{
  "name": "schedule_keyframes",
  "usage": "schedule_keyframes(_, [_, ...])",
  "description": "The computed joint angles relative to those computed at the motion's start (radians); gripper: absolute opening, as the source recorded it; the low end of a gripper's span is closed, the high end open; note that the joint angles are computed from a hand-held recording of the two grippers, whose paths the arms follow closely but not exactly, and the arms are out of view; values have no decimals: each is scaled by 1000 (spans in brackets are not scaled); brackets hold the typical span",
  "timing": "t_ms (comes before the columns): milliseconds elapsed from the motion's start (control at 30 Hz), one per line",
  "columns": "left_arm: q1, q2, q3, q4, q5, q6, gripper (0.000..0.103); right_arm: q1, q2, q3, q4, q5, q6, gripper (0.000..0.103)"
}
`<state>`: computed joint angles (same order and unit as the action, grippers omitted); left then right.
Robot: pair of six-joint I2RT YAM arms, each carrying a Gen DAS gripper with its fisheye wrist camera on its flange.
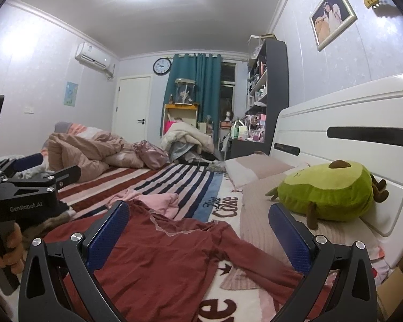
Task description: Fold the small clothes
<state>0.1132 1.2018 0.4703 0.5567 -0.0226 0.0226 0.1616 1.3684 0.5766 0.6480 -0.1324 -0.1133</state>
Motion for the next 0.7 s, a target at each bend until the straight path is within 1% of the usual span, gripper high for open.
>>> schedule_keyframes(100, [7, -2, 0, -2, 8, -2, 102, 10, -9, 2, -16, 6, 5, 103])
schedule_keyframes(233, [16, -3, -4, 4, 22, -10, 102, 50, 3, 10, -19, 47, 14, 103])
schedule_keyframes(267, [18, -4, -6, 6, 25, -11, 102, 43, 6, 9, -14, 35, 17, 103])
schedule_keyframes(400, [18, -7, -10, 7, 18, -8, 102, 59, -4, 11, -17, 25, 25, 103])
schedule_keyframes(500, [18, -17, -17, 11, 7, -3, 102, 81, -7, 3, -13, 54, 11, 103])
schedule_keyframes(600, [17, -24, -18, 6, -7, 6, 102, 82, -5, 9, -19, 53, 14, 103])
schedule_keyframes(700, [15, -31, -21, 3, -18, 9, 102, 82, -17, 23, -54, 37, 24, 103])
